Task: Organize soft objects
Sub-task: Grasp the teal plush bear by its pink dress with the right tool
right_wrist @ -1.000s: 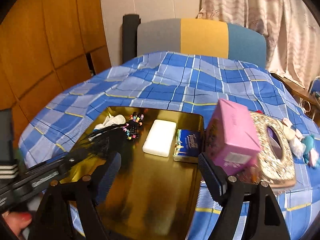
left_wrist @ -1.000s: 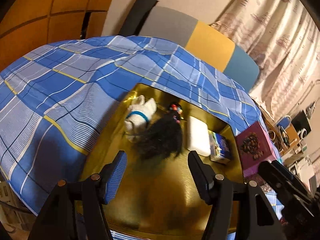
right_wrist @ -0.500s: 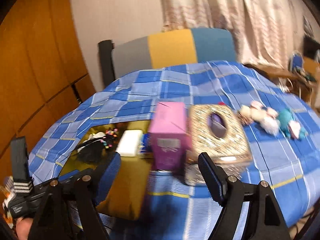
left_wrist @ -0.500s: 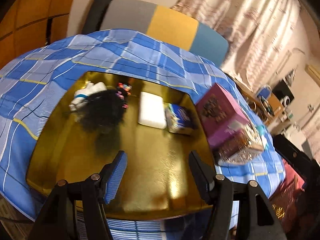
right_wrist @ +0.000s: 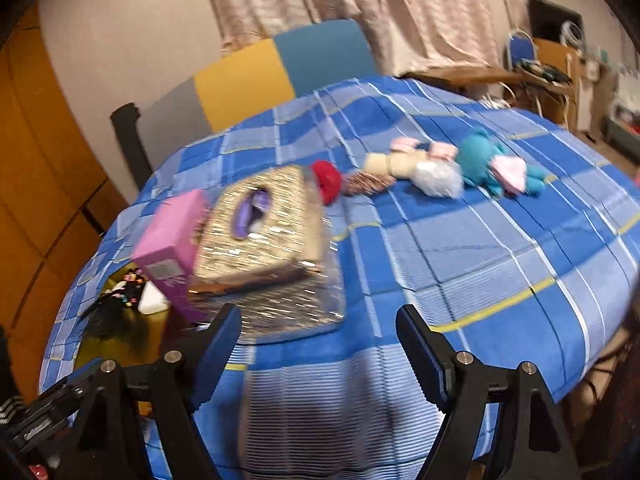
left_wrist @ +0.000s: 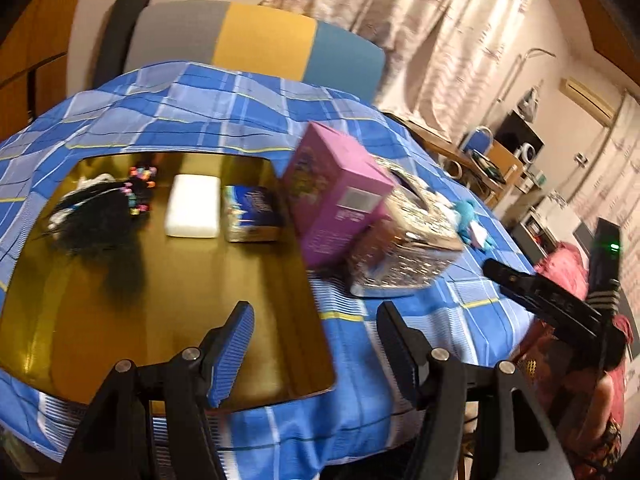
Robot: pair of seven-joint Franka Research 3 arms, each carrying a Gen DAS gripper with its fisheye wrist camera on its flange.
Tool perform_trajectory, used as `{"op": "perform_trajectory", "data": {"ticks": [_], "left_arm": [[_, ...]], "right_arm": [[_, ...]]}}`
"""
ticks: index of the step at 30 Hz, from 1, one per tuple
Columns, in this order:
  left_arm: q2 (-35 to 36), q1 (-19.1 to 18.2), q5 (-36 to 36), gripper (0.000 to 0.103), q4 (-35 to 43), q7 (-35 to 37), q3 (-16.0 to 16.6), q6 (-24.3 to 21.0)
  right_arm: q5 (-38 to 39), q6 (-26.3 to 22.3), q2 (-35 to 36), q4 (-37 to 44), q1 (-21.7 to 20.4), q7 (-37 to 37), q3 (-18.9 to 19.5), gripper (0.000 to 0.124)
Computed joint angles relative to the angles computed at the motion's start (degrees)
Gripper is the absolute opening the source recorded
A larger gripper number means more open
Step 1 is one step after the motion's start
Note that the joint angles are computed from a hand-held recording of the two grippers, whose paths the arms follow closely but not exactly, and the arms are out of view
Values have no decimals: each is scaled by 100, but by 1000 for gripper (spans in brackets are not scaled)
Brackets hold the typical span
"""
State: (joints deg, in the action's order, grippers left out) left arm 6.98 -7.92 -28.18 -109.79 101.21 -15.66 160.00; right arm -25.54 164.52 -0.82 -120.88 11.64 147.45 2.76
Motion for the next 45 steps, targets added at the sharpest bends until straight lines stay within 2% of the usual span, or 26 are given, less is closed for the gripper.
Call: {"op": "perform_trajectory", "data": {"ticks": [4, 6, 11, 16, 20, 21, 24, 29, 32, 35, 38, 41, 44, 45], "left_arm": [[4, -24, -219, 64, 45, 325, -106, -79], [45, -47, -314, 64, 152, 430, -136, -303], [145, -191, -187, 64, 406, 462, -163, -637], [351, -364, 125, 64, 763, 422, -225, -801], [582, -487, 442, 64, 1115, 203, -289, -935], [643, -515, 539, 64, 1208, 123, -298, -990], [873, -634, 931, 64, 1530, -150, -296, -1140], [1316, -791, 1452, 64, 2207, -525, -350, -1424], [1530, -869, 1674, 64, 2543, -695, -367, -1479], [1747, -961, 1885, 64, 2901, -844, -379, -1569], [1948, -1055, 2086, 64, 3251, -944, -377, -1692], [2208, -1178, 2278, 64, 3714, -1060, -357, -1922], [2440, -1288, 2393, 64, 4144, -1137, -346, -2095], [2518, -1323, 2419, 64, 4291, -1160, -345, -2137]], "right_arm": [[337, -92, 22, -125, -86, -255, -85, 80], [301, -240, 91, -80, -142, -428, -139, 80], [-450, -901, 261, 274, -331, -771, -398, 78], [-1247, -897, 559, 799, -696, -1258, -766, 79], [-1108, -578, 1153, 1438, -895, -2209, -1042, 80], [-977, -553, 1404, 1696, -949, -2631, -1076, 80], [-641, -700, 1937, 2276, -931, -3265, -1188, 80], [280, -687, 2533, 2851, -1033, -4274, -1078, 80], [725, -835, 2853, 3203, -1066, -4908, -991, 80], [781, -819, 3091, 3406, -858, -5109, -1237, 80], [1208, -900, 3333, 3682, -886, -5529, -1209, 74], [1544, -1097, 3482, 3911, -839, -5689, -1268, 62], [1778, -1307, 3466, 4027, -794, -5620, -1325, 41], [1968, -1397, 3417, 4059, -848, -5533, -1284, 30]]}}
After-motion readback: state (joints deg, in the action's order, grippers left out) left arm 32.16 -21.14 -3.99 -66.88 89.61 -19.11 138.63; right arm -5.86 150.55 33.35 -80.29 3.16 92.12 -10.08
